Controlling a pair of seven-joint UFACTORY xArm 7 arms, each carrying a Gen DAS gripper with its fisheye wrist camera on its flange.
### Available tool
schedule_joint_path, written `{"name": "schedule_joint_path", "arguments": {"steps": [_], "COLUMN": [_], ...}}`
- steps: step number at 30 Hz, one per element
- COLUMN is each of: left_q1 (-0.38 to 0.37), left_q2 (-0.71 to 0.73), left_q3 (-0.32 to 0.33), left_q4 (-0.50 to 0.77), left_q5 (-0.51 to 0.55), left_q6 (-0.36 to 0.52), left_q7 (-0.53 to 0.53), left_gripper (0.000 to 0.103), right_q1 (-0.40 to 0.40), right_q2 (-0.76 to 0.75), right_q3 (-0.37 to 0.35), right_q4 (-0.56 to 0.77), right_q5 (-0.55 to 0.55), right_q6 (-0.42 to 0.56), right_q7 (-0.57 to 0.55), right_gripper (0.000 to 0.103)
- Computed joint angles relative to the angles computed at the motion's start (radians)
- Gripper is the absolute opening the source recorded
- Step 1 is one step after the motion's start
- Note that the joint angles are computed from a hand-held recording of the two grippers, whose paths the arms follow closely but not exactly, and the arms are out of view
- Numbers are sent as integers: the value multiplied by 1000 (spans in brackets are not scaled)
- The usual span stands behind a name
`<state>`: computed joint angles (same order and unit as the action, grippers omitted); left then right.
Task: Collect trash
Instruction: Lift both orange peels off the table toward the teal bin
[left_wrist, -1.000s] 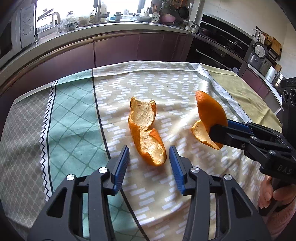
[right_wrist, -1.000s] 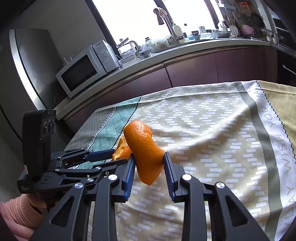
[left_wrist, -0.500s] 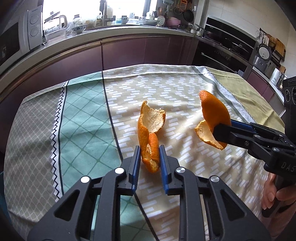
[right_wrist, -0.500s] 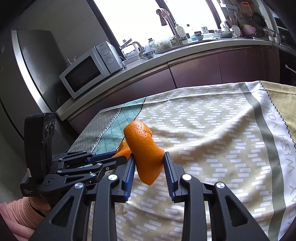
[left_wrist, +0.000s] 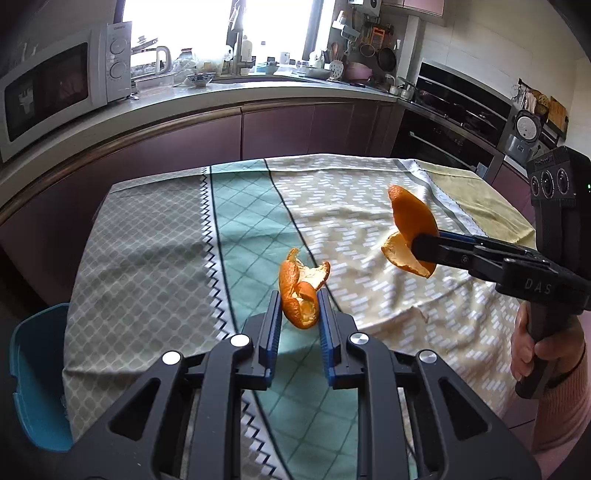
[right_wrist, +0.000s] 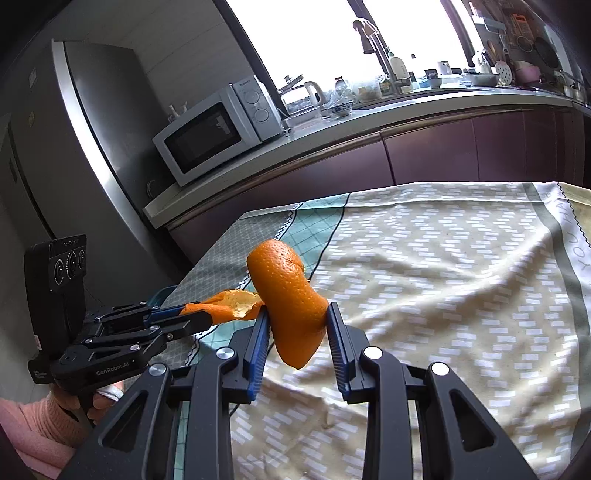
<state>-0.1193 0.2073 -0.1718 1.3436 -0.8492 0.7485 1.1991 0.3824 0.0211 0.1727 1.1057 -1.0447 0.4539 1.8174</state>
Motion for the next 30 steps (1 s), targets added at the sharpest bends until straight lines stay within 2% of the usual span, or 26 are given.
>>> {"name": "schedule_joint_path", "arguments": {"steps": [5,12,19,30], "left_q1": [29,35,45,83], "left_q2": [11,31,21,-48], "left_q3": [21,10,2,46], "left_q4": [-9,-21,-35,-62], "left_q5": [24,33,7,-87], "left_q6": [28,-9,-8,8], "left_q7": [22,43,55,123], "left_gripper": [23,27,19,18], "right_q1": [21,64,88,123], "right_q2": [57,107,114,177], "right_q3": [-6,-37,-53,-68], "right_q4": [54,93,107,202], "right_q5": [27,71,85,108], "right_q6": [-17,-30,-22,-34], "right_q7": [-43,-79,-84,-149], "right_gripper": [29,29,29,29]}}
